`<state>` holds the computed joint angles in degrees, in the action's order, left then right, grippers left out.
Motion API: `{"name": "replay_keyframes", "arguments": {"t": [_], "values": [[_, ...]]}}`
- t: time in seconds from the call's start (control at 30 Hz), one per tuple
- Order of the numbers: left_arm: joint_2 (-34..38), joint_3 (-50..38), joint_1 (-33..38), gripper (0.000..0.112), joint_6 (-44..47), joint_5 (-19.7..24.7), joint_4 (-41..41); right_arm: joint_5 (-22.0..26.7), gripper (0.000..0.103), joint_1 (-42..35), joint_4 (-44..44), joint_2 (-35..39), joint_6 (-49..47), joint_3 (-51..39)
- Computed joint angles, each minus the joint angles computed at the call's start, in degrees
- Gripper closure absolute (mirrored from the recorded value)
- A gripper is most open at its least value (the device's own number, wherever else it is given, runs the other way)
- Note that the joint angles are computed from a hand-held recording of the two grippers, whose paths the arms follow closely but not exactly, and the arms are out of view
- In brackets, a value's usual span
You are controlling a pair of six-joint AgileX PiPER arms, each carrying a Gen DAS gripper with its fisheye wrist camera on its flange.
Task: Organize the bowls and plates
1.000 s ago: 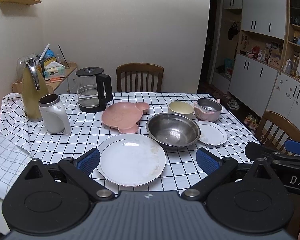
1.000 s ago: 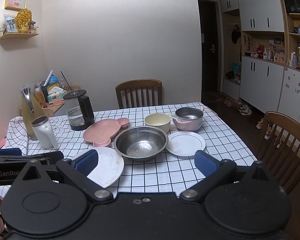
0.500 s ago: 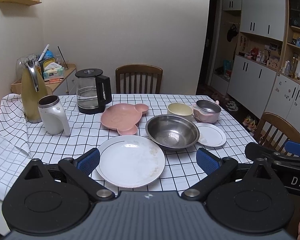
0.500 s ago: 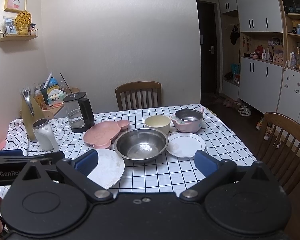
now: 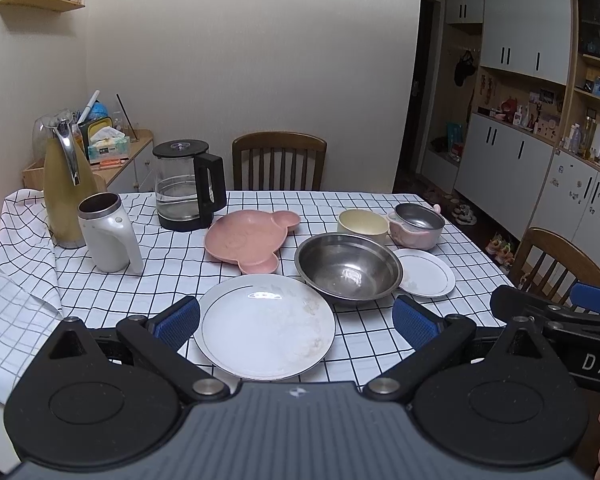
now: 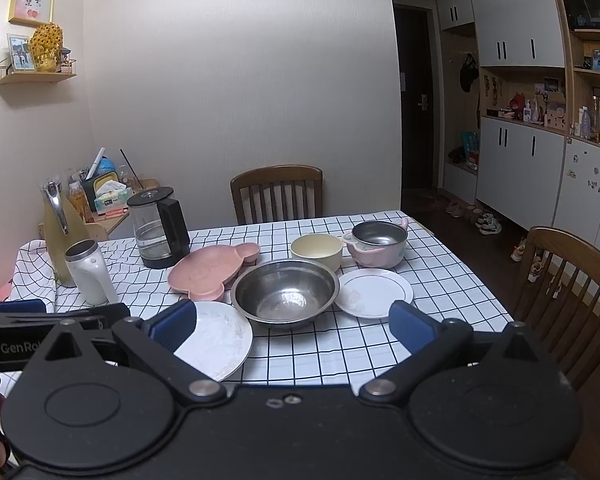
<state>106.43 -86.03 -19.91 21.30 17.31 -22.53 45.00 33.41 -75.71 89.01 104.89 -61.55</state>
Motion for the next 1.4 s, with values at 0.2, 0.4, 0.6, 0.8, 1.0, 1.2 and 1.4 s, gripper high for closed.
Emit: {"name": "replay_keyframes", "arguments": {"t": [0.2, 0.4, 0.6, 0.8, 1.0, 1.2, 1.4], "values": [[0.4, -0.4, 0.7, 0.009, 4.1, 0.0, -4.0, 1.1, 0.000, 0.6, -0.2, 1.5, 0.3, -1.6], [0.9, -1.0, 1.5, 0.009, 7.3, 0.6, -6.8, 2.3, 0.000, 1.5, -1.3, 2.4, 1.4, -2.4], [1.1, -1.4, 1.9, 0.009, 7.8, 0.8, -6.6, 3.4, 0.000, 2.2, -1.4, 3.4, 0.8, -3.7], [1.9, -2.4, 1.7, 0.009, 5.0, 0.6, -3.7, 3.5, 0.000, 2.0, -1.3, 4.3, -0.6, -5.1], [6.2, -8.2, 1.5, 0.009, -4.1, 2.8, 4.9, -1.6, 0.000, -1.6, 1.1, 6.0, -4.3, -6.8], [12.6, -15.8, 1.3, 0.009, -18.7, 2.7, 18.1, -9.1, 0.000, -7.7, 4.7, 9.9, -10.7, -10.9], [23.5, -31.8, 3.4, 0.009, -13.1, 13.3, 12.5, -17.6, 0.000, -14.6, 7.9, 17.1, -17.5, -16.8]]}}
